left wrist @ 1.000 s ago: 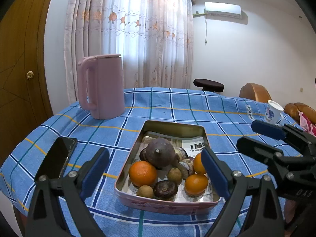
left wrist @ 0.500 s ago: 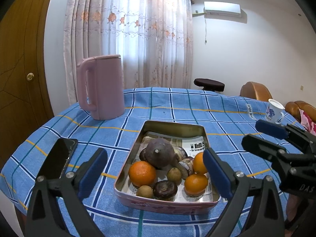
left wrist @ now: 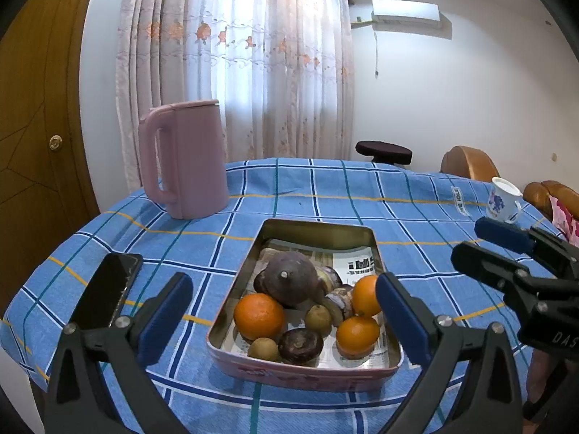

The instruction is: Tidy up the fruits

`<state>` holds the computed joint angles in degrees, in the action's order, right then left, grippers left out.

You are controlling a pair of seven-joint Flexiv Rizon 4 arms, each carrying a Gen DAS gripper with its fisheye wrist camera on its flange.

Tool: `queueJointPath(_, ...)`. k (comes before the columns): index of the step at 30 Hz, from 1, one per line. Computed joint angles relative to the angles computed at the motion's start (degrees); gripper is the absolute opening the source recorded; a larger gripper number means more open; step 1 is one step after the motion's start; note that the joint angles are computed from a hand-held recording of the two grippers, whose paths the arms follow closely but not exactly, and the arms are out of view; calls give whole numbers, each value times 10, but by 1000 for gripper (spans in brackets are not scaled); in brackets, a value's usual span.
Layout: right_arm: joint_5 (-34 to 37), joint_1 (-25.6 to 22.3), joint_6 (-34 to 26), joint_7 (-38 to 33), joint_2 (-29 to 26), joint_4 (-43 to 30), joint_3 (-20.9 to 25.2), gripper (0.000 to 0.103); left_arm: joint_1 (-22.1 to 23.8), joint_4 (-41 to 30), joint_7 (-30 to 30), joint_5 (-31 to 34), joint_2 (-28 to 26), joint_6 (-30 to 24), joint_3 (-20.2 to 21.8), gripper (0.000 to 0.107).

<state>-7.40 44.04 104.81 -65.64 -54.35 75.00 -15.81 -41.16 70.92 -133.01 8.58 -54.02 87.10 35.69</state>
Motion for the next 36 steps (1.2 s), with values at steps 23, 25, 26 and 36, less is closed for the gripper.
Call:
queueJointPath(23, 36, 30, 21, -7, 0, 14, -46, 65, -5, -11, -23, 24, 3, -24, 2, 103)
queueJointPath(25, 43, 32, 25, -12, -1, 14, -48, 65, -5, -16, -28, 32, 3, -31, 2, 103)
queueJointPath(26, 46, 33, 24, -14, -1, 14, -49, 65, -3, -17, -31, 36, 4, -32, -2, 103)
queueJointPath(36, 52, 32, 16, -22, -4, 11, -47, 65, 3, -34, -71, 92, 10, -62, -12, 103)
